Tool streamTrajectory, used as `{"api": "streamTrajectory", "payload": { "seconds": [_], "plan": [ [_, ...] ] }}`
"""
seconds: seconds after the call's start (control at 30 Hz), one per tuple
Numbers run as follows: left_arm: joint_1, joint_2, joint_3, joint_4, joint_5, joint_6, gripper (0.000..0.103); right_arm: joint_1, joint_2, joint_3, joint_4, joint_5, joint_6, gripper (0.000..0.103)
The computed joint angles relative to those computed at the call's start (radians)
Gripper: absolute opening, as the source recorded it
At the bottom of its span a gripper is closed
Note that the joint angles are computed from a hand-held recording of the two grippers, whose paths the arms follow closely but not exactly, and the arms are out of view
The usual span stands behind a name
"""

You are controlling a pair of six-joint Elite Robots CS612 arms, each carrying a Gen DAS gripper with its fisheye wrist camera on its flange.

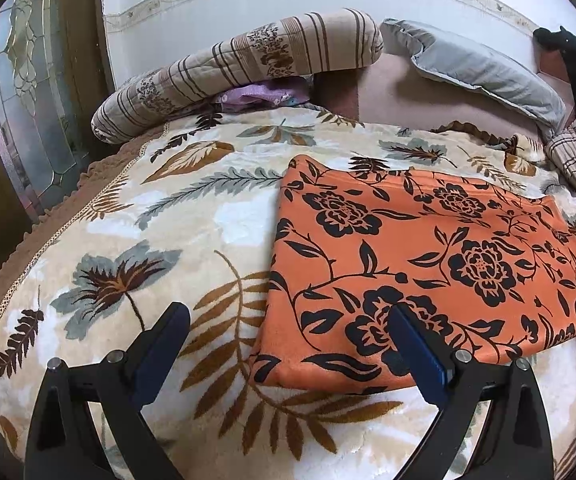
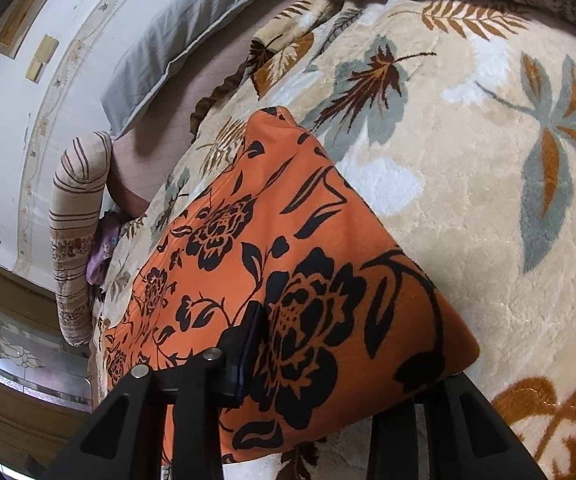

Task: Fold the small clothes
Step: 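Grasp the edge of the orange folded shirt with the right tool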

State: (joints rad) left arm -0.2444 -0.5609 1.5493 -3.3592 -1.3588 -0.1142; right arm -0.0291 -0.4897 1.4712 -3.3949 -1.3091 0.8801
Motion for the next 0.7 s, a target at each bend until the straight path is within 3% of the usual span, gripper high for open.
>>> {"api": "streamTrajectory", "payload": {
  "seconds": [0.1, 0.67, 0.7],
  "plan": [
    [0.000, 0.001, -0.002, 0.004, 0.002, 0.001, 0.099, -0.006, 0.008, -0.001, -0.018, 0.021, 0.044, 0.037],
    [0.000, 0.007, -0.014, 0.035, 0.017, 0.013, 0.099, -0.007, 0.004, -0.006, 0.005, 0.036, 0.051, 0.039],
    [0.002, 0.004, -0.012, 0.043, 0.009, 0.009, 0.099, -0.011, 0.005, -0.004, -0.009, 0.051, 0.063, 0.048]
  ]
}}
